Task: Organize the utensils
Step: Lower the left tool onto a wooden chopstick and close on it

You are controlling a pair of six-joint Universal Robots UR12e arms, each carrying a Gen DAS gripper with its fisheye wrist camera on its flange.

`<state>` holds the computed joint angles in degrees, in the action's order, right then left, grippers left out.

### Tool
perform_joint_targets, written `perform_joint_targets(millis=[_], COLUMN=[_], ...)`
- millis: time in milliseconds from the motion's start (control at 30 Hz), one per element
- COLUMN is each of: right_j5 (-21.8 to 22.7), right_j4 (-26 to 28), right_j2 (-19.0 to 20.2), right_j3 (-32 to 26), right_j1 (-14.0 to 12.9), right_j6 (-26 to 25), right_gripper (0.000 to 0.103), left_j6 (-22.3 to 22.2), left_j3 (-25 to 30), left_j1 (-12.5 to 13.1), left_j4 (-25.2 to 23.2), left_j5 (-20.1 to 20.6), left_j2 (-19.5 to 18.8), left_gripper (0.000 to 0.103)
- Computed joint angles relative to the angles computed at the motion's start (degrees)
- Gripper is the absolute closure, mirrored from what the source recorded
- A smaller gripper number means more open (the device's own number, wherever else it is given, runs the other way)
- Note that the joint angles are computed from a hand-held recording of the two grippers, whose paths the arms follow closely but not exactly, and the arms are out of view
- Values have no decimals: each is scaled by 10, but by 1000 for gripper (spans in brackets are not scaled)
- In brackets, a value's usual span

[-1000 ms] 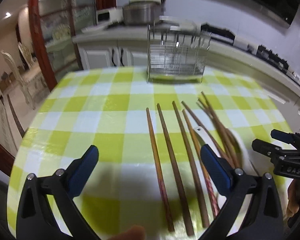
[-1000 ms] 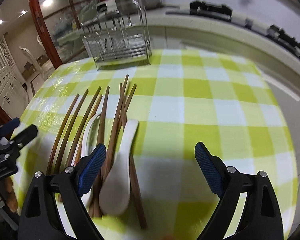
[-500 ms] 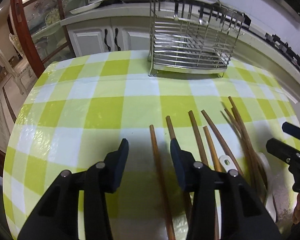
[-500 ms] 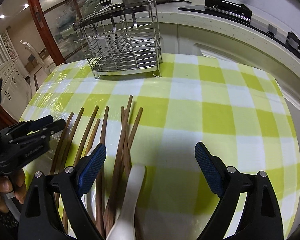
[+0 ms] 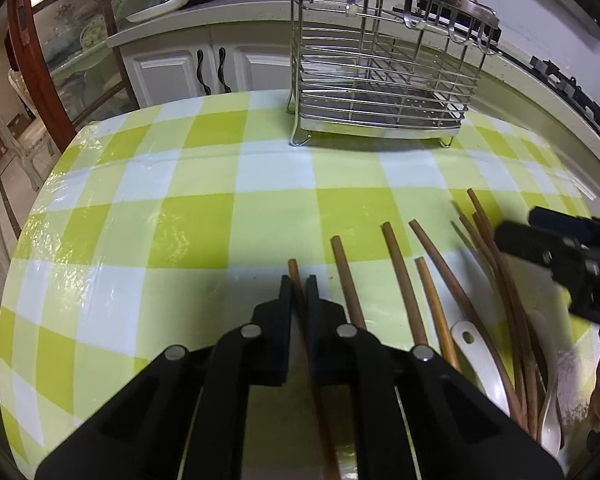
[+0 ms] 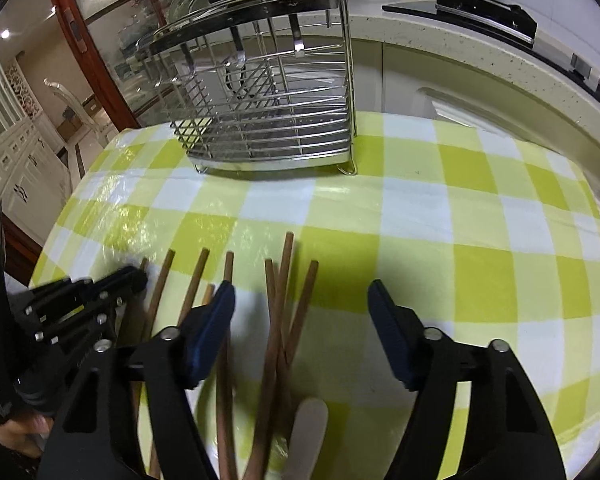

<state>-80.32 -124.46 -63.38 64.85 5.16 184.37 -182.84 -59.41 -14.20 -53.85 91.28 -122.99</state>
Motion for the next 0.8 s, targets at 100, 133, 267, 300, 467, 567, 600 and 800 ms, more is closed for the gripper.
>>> perform_joint_targets(millis=[100,133,267,300,467,567,600,800], right_j5=[12,12,8,8,8,11,15,26], right_j4=[6,8,13,16,28,32,32,-1], right_j2=[6,8,15,16,24,26,26,12], right_j3=[-8,-10,-18,-21,-31,-35,-35,-24], right_j1=[0,0,3,4,7,8,8,6], right_j6=[0,1,-2,-5,-13,-22,-24,-25], right_gripper=[61,66,75,76,89,93,94,95], left_j6=[3,2,1,0,1,1,1,-9], left_j3=[-4,-6,-12,-12,-15,-14,-14,-26], left_j1=[1,1,3,3,5,6,6,8], left_j4=[8,10,17,18,22,21,20,41], left_j5=[-5,-7,-15,-17,-24,-26,-27,-23], left_j2=[1,2,4,5,6,6,6,19], left_gripper=[96,96,96,96,96,96,96,97])
